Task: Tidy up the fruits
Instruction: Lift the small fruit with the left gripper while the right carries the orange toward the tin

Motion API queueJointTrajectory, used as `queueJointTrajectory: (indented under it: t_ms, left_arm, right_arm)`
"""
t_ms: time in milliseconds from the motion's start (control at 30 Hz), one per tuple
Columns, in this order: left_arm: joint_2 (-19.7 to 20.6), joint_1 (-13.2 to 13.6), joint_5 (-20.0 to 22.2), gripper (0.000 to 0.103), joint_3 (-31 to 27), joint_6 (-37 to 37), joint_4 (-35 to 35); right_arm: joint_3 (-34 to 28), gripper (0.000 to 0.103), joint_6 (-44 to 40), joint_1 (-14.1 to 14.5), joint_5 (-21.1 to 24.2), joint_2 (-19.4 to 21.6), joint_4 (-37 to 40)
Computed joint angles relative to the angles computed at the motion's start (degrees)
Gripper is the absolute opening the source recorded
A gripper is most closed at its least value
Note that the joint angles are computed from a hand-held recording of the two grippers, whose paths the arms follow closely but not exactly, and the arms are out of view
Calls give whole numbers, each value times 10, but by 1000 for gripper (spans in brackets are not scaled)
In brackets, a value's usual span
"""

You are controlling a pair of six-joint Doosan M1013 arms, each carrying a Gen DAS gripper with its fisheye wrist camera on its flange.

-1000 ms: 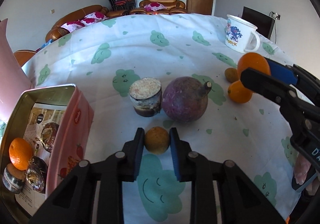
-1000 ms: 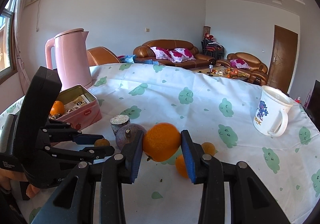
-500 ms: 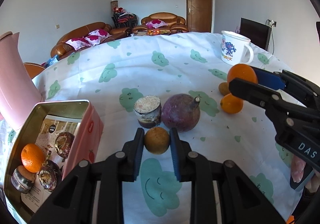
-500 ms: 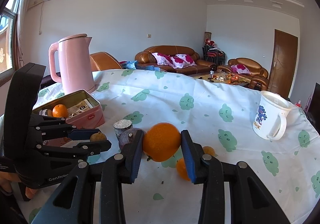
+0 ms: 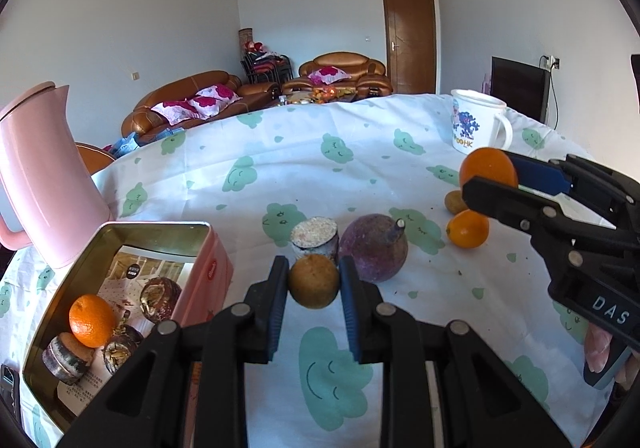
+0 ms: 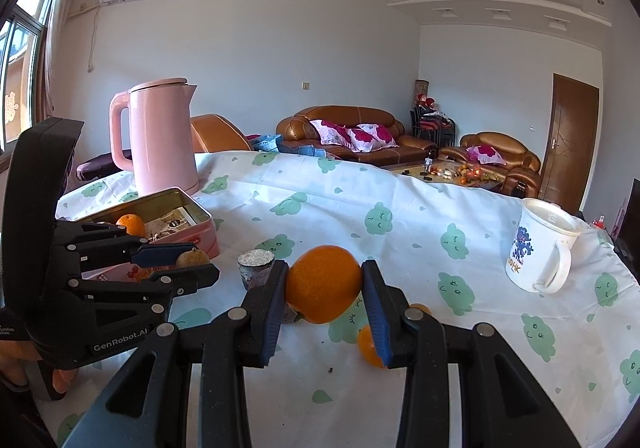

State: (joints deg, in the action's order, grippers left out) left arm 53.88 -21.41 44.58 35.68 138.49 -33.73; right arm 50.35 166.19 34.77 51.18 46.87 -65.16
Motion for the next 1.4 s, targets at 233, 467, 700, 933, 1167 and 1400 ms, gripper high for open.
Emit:
queueJointTrajectory:
  t_ms: [233, 467, 700, 933, 1167, 1400]
  left_arm:
    - [-15, 2, -40, 27, 31, 25, -29]
    - [-28, 4, -70, 27, 59, 58, -65]
    - [-36, 7, -89, 27, 76, 85, -101]
    - [-45, 9, -113, 27, 96, 118, -142]
    - [-55, 11, -140, 27, 117, 153, -184]
    - [-60, 14, -147, 27, 127, 169, -201]
  right_arm:
    - [9, 39, 17, 3, -5, -3, -24]
    - [15, 39, 28, 5, -9, -6, -44]
    - [22, 39, 40, 8, -13, -8, -64]
    - [31, 39, 57, 10, -14, -11, -88]
    - [32, 39, 60, 14, -8, -10, -106]
    - [18, 39, 24, 17, -8, -2, -96]
